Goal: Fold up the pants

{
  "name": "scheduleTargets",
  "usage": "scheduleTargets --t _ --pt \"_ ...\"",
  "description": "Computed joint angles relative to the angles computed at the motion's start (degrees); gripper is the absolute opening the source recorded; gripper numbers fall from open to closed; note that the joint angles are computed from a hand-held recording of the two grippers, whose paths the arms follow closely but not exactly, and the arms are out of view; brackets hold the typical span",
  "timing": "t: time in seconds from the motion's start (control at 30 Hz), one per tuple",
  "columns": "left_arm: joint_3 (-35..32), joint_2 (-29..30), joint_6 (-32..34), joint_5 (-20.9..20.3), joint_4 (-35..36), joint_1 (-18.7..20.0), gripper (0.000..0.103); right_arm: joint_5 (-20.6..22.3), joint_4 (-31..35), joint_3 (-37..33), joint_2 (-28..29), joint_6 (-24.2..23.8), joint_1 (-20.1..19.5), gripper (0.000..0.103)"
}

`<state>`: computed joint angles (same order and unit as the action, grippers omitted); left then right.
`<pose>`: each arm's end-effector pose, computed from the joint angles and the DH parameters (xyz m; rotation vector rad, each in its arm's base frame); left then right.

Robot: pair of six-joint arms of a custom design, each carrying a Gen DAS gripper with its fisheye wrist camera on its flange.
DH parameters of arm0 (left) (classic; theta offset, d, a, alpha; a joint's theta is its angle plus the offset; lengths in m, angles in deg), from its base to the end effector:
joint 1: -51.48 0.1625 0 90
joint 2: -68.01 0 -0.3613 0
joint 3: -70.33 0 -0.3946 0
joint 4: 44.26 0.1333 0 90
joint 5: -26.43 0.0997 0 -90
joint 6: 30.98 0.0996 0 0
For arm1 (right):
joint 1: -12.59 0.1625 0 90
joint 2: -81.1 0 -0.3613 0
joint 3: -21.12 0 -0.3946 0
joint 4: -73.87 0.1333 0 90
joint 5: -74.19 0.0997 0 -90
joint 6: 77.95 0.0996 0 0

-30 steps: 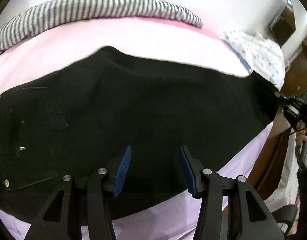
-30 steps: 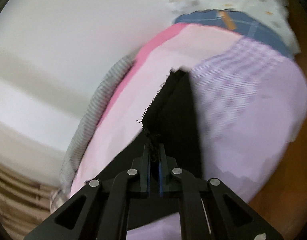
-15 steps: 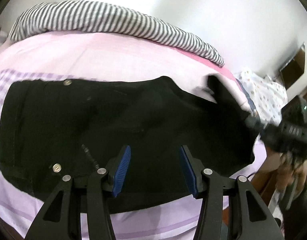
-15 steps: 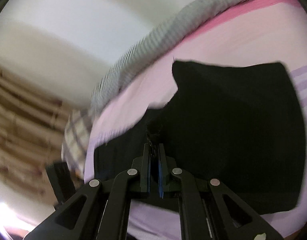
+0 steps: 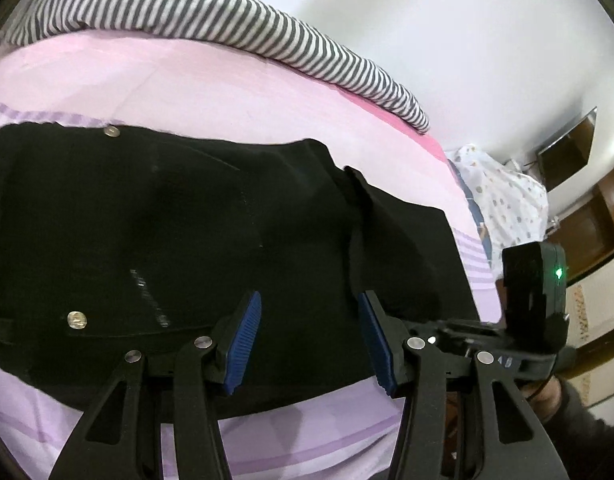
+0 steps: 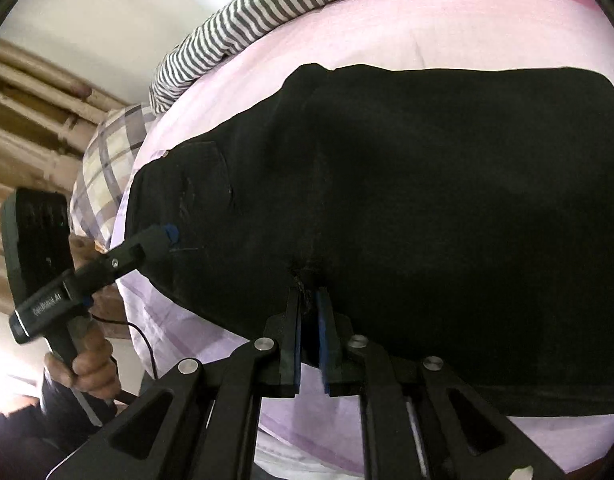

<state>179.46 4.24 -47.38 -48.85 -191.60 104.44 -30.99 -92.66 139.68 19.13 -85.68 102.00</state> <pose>-0.2074 -0.5381 0.1323 0.4929 2.9318 -0.4512 0.1019 -0.5146 0.0957 0.1096 -2.8157 0.4667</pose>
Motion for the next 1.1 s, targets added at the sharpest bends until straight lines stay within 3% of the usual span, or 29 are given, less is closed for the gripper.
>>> scheduleTargets --t 0.1,0.2,0.4,0.57,0.83,1.1 --pt "-1.0 1.0 -0.6 -1.9 1.3 0.2 0.052 1.3 0.2 0.4 -0.8 0.9 0.0 0.035" --pt "-1.8 1.7 -0.6 -4.1 2.7 0.2 0.052 1.8 -4.4 3.3 -4.0 1.0 0.0 0.040" --pt "-4.7 4.8 -3.4 -12.0 5.9 1.5 0.052 -1.9 -21.5 7.9 -8.2 2.4 0.2 0.052" --pt "-8.3 8.7 -7.7 -16.7 9.4 2.7 0.052 -0.6 -25.8 9.1 -10.0 4.0 -1.8 0.053" --pt "-10.1 11.5 -12.0 -17.6 10.3 2.8 0.052 2.4 -25.2 8.9 -10.8 4.8 -3.3 0.053" --pt "-11.6 13.8 -11.3 -18.9 10.4 2.1 0.052 3.7 -26.1 9.1 -11.4 5.3 -3.8 0.053"
